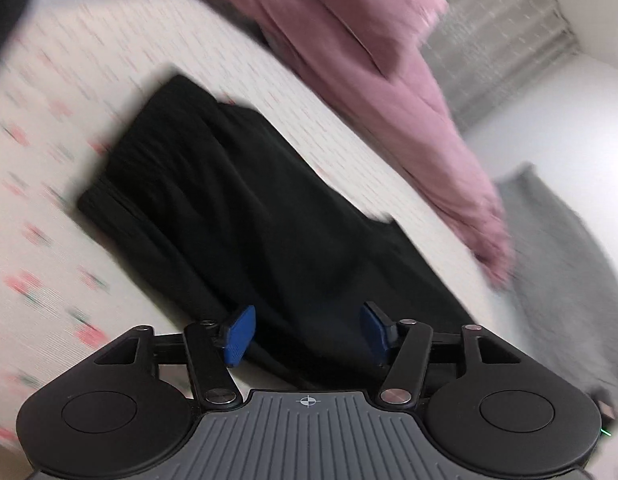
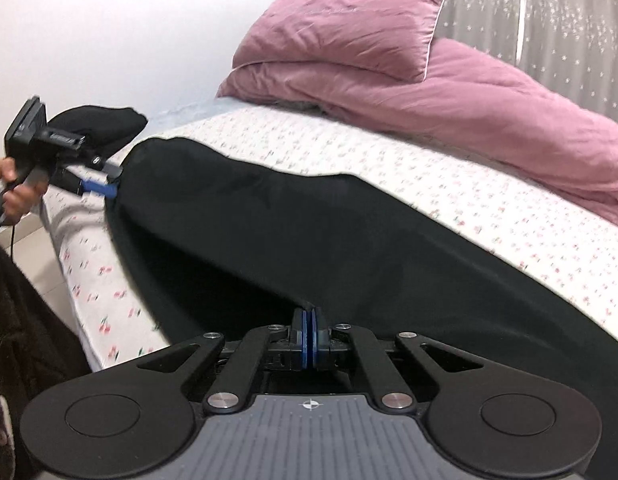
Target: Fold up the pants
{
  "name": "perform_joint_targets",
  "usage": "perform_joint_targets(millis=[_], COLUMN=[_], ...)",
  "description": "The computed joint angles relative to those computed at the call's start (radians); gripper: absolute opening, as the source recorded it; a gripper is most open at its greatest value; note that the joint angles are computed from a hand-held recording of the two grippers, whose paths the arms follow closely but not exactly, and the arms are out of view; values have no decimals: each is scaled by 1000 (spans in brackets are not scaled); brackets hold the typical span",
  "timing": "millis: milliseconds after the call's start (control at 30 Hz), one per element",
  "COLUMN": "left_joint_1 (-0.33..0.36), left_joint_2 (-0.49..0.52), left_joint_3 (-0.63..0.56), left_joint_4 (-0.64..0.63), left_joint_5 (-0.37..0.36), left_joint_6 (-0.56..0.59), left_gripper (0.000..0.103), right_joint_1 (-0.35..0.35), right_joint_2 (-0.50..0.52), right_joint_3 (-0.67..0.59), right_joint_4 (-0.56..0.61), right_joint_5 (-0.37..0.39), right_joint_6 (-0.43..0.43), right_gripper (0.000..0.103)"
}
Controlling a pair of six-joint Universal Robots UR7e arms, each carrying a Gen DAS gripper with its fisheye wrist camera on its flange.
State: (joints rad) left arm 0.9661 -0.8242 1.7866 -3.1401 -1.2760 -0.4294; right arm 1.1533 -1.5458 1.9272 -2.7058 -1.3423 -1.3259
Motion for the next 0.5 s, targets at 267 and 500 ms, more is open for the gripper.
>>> perform_joint_targets(millis=[267, 500], left_joint_1=[9, -17], left_joint_2=[99, 168], left_joint_3=[-106, -65], left_joint_4=[104, -232], left_joint_5=[-188, -76], left_joint_6=[-46, -128], left_gripper=[77, 74], right_joint_1=[6, -4], right_joint_2=[3, -4], right_joint_3=[-19, -35], right_joint_4=[-1, 43], right_joint_5=[34, 43], right_joint_6=[47, 38], right_gripper=[0, 0])
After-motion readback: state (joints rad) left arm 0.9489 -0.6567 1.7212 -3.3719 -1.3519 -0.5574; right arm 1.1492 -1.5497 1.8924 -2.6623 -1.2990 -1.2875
